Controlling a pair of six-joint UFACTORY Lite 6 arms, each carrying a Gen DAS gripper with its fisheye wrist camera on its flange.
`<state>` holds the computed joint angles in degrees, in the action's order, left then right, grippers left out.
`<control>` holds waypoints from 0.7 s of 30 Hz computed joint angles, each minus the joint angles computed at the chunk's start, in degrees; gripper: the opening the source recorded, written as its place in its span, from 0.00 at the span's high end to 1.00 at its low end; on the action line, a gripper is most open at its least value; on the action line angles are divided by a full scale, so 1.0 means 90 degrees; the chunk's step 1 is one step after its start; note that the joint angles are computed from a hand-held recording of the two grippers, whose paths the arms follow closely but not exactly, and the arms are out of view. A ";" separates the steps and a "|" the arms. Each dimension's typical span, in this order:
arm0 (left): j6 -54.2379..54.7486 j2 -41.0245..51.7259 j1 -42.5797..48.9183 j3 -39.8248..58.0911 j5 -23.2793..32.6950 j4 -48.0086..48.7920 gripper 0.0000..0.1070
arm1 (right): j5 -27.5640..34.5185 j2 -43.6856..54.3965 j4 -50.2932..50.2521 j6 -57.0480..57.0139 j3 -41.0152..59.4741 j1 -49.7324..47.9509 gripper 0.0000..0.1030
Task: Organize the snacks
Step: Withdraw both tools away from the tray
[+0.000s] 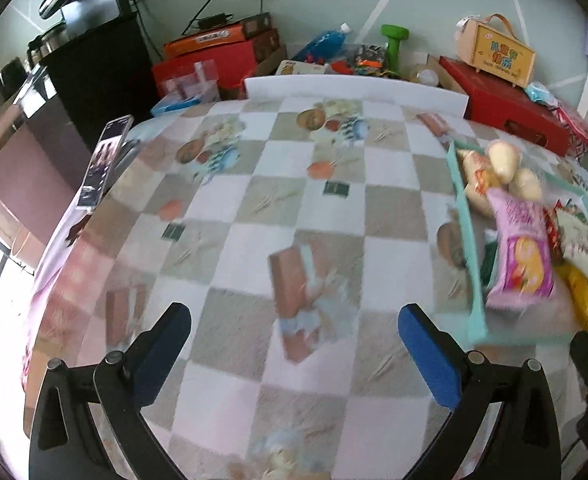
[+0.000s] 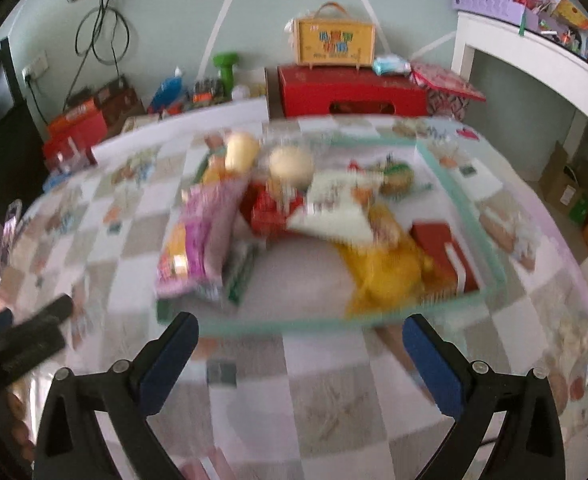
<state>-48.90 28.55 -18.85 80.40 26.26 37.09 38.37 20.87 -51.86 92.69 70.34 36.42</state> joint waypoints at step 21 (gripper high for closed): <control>0.0642 0.0697 0.0193 0.0185 -0.0068 -0.0543 0.04 | -0.0320 0.0770 0.0072 -0.0239 0.0497 -0.0081 0.00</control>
